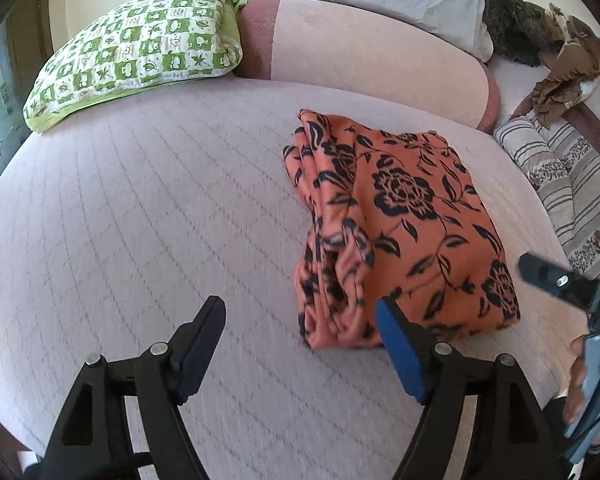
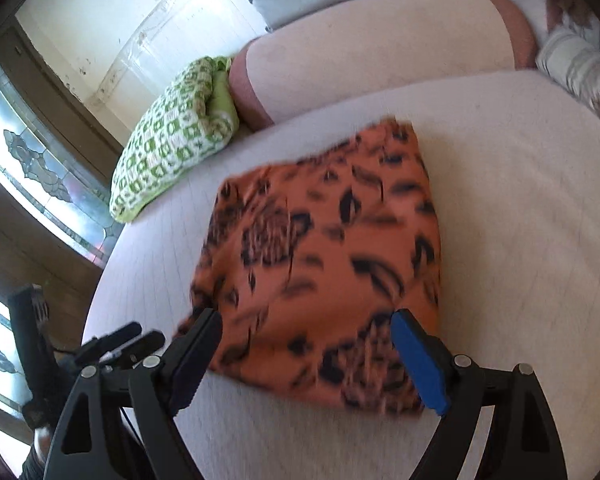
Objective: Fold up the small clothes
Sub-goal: 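Release the folded shirt and pull both grippers back from it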
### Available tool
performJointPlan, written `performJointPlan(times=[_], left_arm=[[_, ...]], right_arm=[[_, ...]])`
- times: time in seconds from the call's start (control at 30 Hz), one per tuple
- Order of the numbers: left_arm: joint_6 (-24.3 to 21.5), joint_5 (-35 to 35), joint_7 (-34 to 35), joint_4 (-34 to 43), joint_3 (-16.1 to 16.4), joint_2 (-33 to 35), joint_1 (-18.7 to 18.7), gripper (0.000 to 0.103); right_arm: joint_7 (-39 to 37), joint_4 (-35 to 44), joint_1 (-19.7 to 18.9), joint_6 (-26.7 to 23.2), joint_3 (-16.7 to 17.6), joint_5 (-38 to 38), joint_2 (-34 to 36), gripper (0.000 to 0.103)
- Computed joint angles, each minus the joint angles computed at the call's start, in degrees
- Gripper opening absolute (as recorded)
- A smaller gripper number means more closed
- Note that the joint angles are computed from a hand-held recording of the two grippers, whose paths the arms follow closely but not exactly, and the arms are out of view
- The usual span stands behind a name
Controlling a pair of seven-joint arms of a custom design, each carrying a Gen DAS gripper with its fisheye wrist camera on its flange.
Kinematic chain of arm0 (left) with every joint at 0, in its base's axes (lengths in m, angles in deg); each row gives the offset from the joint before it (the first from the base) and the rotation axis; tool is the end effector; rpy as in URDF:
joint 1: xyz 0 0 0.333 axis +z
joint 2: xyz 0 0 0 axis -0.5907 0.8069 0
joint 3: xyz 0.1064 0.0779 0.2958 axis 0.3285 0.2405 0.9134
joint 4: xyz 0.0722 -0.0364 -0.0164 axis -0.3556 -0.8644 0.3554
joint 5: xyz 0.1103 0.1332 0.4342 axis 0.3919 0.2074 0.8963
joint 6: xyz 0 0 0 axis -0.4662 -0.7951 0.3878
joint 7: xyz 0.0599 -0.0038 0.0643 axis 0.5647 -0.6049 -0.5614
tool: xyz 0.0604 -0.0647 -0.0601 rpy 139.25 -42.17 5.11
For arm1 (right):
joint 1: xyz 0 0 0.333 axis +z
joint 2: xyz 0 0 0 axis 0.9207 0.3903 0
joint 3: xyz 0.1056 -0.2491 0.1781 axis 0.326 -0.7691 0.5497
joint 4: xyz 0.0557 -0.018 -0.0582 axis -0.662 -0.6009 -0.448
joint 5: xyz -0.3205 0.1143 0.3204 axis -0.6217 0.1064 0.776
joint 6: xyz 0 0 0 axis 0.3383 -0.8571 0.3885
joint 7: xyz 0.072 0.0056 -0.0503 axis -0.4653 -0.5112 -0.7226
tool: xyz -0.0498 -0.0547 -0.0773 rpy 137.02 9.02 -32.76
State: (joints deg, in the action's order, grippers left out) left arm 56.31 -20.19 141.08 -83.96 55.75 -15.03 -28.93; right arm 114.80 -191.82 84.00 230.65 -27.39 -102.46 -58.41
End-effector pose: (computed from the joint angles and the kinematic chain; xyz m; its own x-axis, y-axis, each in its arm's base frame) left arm 0.7245 0.0122 0.6106 -0.5400 -0.8356 0.1005 -0.7095 0.3877 -0.5885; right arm 0.6181 0.2668 0.5933 -0.2408 -0.7959 -0.5555 -0.5858 0.5755 -0.5706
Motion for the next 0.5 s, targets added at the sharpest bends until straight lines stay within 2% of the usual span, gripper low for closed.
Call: performJointPlan(times=[0.17, 0.27, 0.33, 0.4, 0.5], left_arm=[[0.3, -0.8, 0.8, -2.9, 0.6, -3.1, 0.4, 0.078], [1.4, -1.8, 2.1, -4.5, 1.0, -4.8, 0.6, 0.079], [2.3, -1.7, 2.2, -5.6, 1.2, -5.7, 0.5, 0.080], [1.9, -2.0, 2.4, -6.1, 1.5, -6.3, 0.4, 0.080], [1.4, -1.5, 2.3, -7.2, 1.7, -7.3, 0.3, 0.080]], right_arm=[[-4.1, 0.4, 0.3, 0.2, -0.2, 7.8, 3.1, 0.088], [-0.1, 0.1, 0.5, 1.8, -0.4, 5.2, 2.1, 0.088], [5.0, 0.1, 0.4, 3.4, -0.4, -2.4, 1.2, 0.088], [6.5, 1.1, 0.4, 2.6, -0.2, -5.8, 1.6, 0.090], [-1.7, 2.8, 0.4, -0.1, 0.0, 3.8, 4.9, 0.093]])
